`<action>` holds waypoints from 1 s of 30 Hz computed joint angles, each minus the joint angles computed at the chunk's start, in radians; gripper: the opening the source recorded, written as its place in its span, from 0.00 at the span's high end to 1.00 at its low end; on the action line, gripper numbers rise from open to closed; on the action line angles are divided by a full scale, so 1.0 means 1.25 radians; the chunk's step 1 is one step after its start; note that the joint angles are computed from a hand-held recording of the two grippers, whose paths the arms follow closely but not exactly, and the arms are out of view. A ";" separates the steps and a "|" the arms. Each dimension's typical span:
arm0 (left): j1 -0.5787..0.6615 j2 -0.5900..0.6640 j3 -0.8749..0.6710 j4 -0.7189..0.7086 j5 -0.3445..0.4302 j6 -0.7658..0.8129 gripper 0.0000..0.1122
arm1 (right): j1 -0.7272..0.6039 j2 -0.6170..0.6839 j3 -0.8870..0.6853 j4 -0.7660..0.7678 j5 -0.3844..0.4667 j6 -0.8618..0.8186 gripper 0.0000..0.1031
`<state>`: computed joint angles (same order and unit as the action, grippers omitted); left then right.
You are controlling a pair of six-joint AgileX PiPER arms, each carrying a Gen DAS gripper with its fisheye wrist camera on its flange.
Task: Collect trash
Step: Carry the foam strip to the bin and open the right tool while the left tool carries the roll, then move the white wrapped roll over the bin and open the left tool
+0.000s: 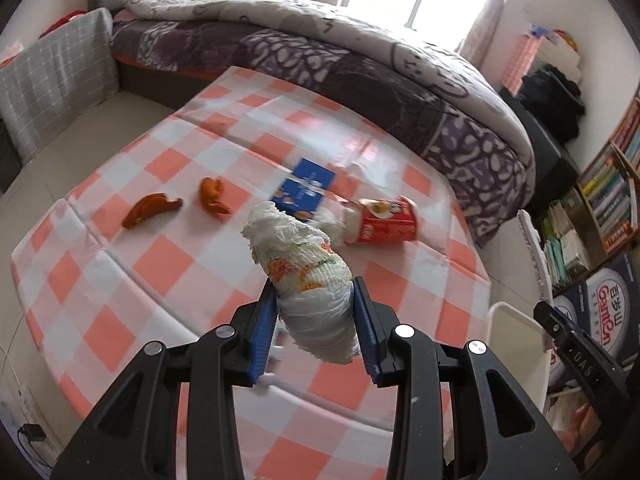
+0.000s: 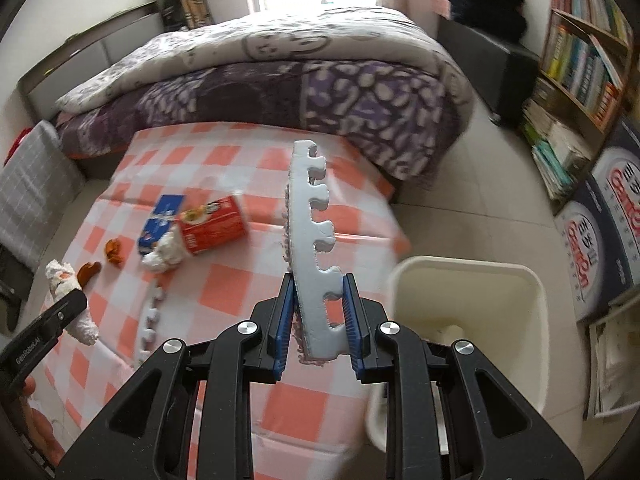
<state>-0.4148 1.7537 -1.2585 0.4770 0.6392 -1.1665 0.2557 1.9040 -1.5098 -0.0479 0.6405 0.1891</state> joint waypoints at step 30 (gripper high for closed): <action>-0.196 0.321 -0.418 -0.196 0.031 0.250 0.67 | -0.339 -0.057 0.027 0.032 0.015 -0.059 0.20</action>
<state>-0.6600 2.1546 -1.7804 0.2317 0.6784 -0.8536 -0.1677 1.8322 -1.4760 -0.0084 0.6592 0.1158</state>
